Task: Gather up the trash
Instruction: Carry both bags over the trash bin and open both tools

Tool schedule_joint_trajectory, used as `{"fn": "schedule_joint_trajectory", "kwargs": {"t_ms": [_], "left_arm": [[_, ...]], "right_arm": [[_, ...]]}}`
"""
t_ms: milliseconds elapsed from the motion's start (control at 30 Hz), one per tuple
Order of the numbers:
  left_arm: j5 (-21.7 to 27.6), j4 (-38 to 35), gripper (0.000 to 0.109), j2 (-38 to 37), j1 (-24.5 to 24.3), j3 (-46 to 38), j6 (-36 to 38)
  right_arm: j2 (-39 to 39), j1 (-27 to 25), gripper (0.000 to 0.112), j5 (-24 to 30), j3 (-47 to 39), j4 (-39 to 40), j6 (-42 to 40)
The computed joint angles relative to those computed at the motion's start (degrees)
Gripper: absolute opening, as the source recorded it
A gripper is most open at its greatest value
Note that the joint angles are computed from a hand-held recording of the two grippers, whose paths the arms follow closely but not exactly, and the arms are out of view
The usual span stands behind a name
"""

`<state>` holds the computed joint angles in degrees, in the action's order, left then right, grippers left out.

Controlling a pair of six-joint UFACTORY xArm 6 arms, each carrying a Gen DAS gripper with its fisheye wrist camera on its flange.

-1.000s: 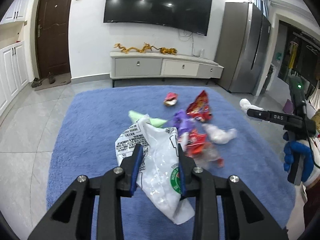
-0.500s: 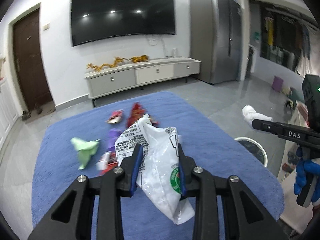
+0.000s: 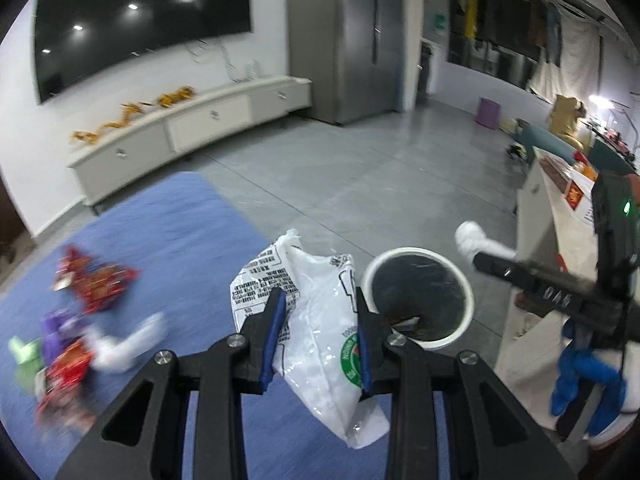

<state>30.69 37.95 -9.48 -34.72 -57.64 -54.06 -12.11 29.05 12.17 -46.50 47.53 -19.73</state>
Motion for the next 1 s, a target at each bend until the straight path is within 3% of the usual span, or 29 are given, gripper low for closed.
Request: {"fn": "schedule_joint_trajectory", "kwargs": {"t_ms": [100, 233, 467, 600, 633, 733, 1000], "left_arm": [[-2.9, -8.3, 0.030, 10.2, 0.5, -8.5, 8.4], [-2.6, -18.6, 0.030, 22.5, -0.2, -20.9, 18.1], [2.5, -34.7, 0.032, 40.9, -0.7, -42.0, 30.3], [5.4, -39.5, 0.041, 47.9, -0.5, -50.8, 32.6], [6.1, -40.3, 0.045, 50.0, -0.5, -53.5, 32.7], [6.2, -41.3, 0.058, 52.1, -0.6, -55.7, 32.8], [2.9, -41.5, 0.058, 49.6, -0.7, -51.9, 31.4]], "right_arm": [[3.8, -3.4, 0.011, 1.0, -1.6, 1.3, 0.1], [9.6, -6.7, 0.011, 2.3, -4.4, 2.9, -0.1], [19.4, -10.5, 0.013, 4.4, -11.0, 2.4, 1.1], [23.4, -12.1, 0.017, 5.7, -13.4, 3.5, 1.1], [24.0, -12.4, 0.023, 5.8, -13.6, 3.5, 1.2], [24.7, -12.7, 0.031, 5.3, -13.3, 2.3, 3.2], [21.3, -12.3, 0.033, 3.4, -9.7, -0.1, 6.7]]}}
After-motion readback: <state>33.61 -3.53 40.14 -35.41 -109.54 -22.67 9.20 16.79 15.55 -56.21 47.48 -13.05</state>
